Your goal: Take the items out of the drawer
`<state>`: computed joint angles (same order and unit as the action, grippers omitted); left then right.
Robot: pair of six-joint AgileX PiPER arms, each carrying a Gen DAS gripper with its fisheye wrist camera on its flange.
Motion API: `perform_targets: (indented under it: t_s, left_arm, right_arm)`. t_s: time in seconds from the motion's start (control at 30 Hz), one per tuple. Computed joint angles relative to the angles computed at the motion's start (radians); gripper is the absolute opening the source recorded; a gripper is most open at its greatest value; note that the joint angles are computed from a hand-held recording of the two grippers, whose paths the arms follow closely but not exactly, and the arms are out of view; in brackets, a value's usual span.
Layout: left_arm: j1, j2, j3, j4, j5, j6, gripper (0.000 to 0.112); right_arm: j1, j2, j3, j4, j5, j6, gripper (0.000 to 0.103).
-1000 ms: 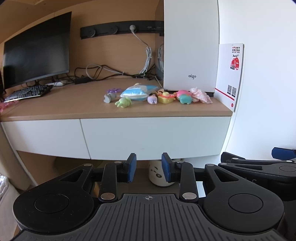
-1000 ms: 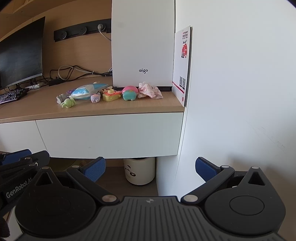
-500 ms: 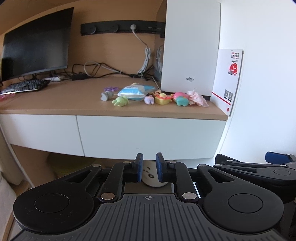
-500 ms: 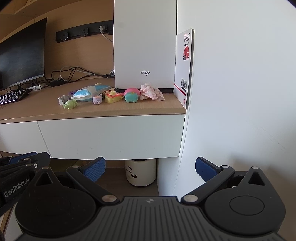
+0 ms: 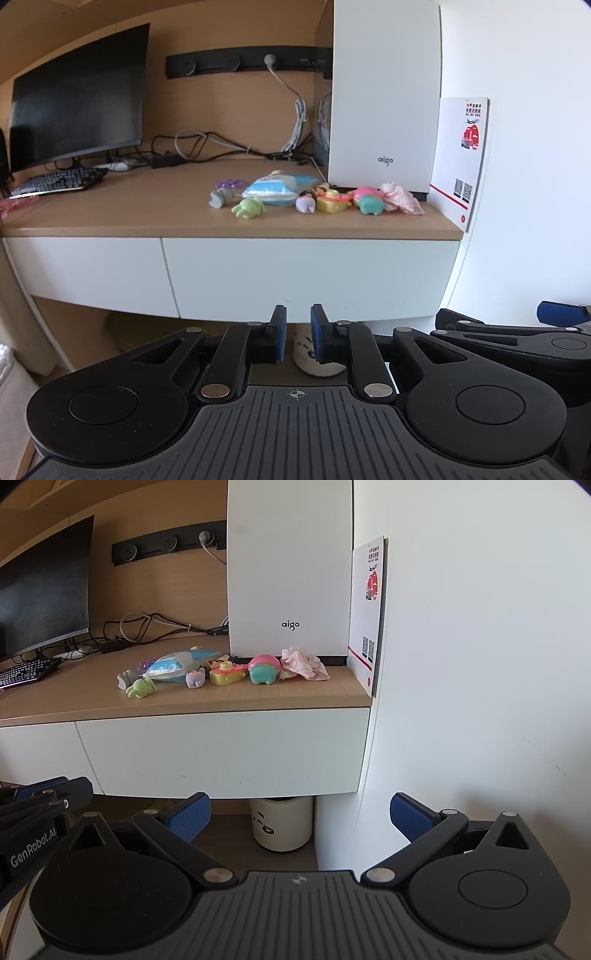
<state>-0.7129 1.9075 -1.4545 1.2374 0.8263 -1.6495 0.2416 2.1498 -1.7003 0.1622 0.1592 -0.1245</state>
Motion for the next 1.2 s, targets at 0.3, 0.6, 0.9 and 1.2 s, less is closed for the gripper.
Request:
perform_targets:
  t_s: [0.3,0.6,0.9,1.2]
  left_arm:
    - [-0.001,-0.007,0.008,0.003,-0.008,-0.003,0.017]
    - [0.001,-0.006,0.006,0.005,-0.020,0.002,0.017]
    - [0.003,-0.001,0.001,0.000,-0.031,0.010,0.016]
    - [0.006,0.009,-0.009,-0.005,-0.040,0.020,0.016]
  right_arm:
    - [-0.001,0.000,-0.001,0.021,0.004,-0.022,0.103]
    - [0.000,-0.001,0.001,0.029,0.005,-0.032,0.103]
    - [-0.002,0.003,-0.002,0.019,0.004,-0.019,0.103]
    - [-0.006,0.009,-0.010,-0.015,0.011,0.019,0.103]
